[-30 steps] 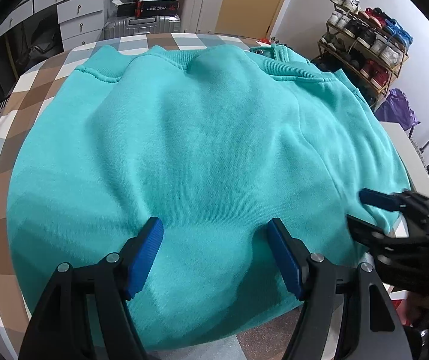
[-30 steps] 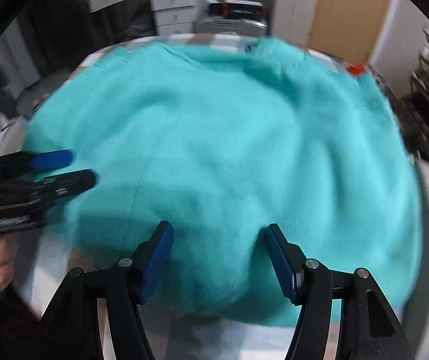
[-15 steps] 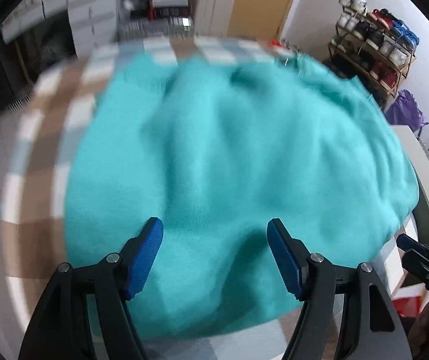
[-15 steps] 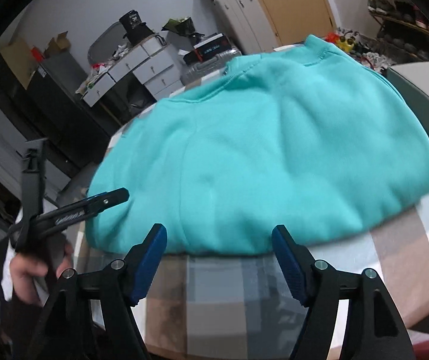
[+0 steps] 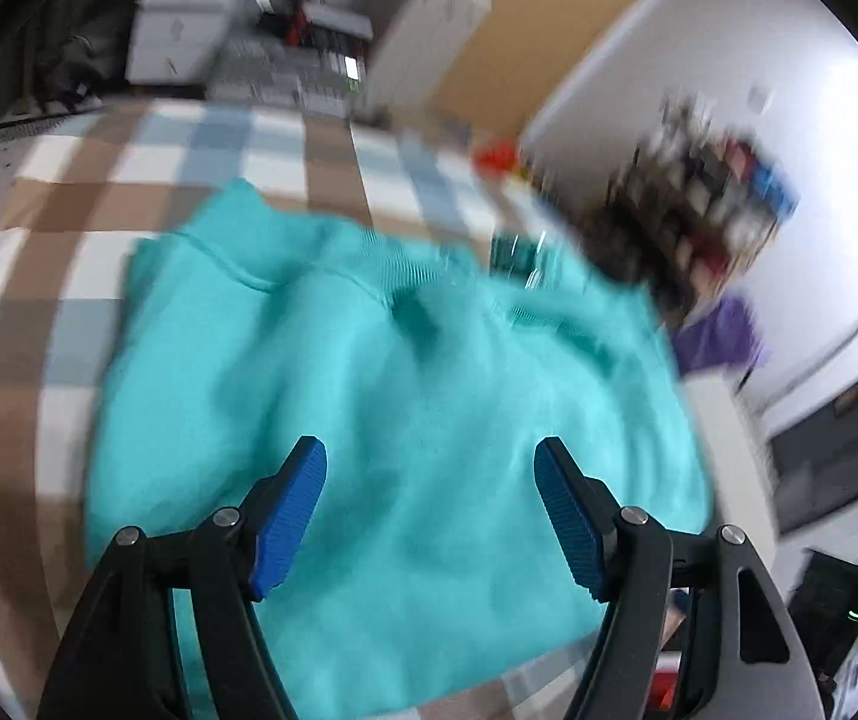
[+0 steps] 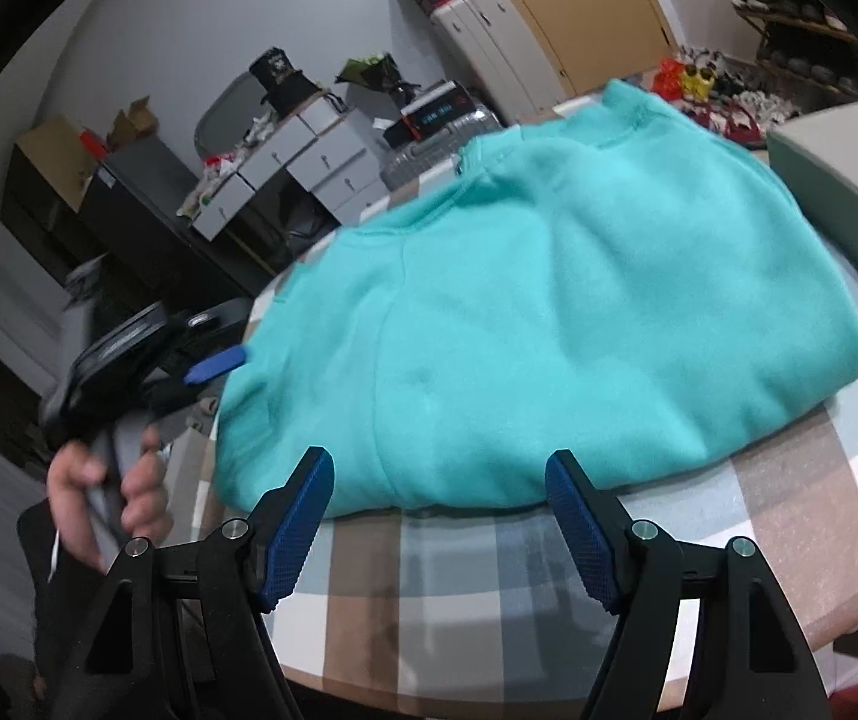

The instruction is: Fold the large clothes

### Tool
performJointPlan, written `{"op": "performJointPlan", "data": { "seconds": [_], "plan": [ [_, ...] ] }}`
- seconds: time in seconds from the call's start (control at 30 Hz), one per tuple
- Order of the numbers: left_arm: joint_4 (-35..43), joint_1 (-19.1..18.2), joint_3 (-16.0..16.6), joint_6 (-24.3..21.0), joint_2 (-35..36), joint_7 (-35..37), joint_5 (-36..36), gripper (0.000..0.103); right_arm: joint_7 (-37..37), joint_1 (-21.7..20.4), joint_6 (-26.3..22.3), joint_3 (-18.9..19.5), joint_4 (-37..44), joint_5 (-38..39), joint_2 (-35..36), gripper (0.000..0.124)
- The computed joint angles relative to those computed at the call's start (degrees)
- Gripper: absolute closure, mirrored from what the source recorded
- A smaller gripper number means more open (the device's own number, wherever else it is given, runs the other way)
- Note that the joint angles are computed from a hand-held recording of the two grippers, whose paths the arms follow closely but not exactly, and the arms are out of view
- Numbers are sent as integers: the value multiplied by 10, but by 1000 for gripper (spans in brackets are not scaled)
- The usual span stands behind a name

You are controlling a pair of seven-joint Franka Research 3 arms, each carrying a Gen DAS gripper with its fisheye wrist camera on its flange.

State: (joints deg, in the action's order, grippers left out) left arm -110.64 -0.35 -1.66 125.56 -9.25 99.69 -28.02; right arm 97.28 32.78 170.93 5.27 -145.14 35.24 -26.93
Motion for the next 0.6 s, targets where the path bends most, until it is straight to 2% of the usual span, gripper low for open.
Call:
{"op": "performJointPlan", "data": {
  "seconds": [0.07, 0.1, 0.13, 0.17, 0.2, 0.27, 0.3, 0.4, 0.43, 0.5, 0.53, 0.6],
  "plan": [
    [52, -9, -10, -17, 53, -51, 119, 35, 2, -14, 7, 14, -1, -20, -2, 50],
    [76, 4, -34, -27, 81, -95, 197, 35, -1, -13, 10, 14, -2, -25, -3, 49],
    [95, 5, -39, -44, 102, -127, 236, 35, -5, -9, 12, 11, -1, -26, -1, 50],
    [106, 15, -49, -56, 120, -146, 234, 32, -9, -5, 13, 8, -2, -26, -2, 49],
    [99, 6, -41, -41, 119, -149, 239, 27, -9, -5, 14, 7, -1, -27, 0, 49],
    [95, 2, -47, -37, 118, -149, 268, 24, -3, -9, 12, 7, -1, -28, 0, 49],
    [106, 0, -50, -53, 122, -149, 281, 23, -5, -5, 11, 2, -1, -25, 0, 49],
    [196, -8, -55, -143, 157, -182, 316, 27, 0, -2, 8, -8, -8, -10, -4, 49],
    [206, -9, -55, -146, 155, -190, 315, 27, 2, 1, 4, -13, -9, -2, -6, 49],
    [201, -11, -64, -102, 134, -183, 270, 27, -12, 23, 3, -36, -12, 26, -11, 49],
    [216, -17, -70, -108, 138, -179, 258, 26, -16, 23, 5, -38, -15, 31, -15, 49],
    [279, -39, -86, -154, 173, -174, 261, 26, -2, -1, 28, -22, -31, 31, -32, 49]
  ]
}}
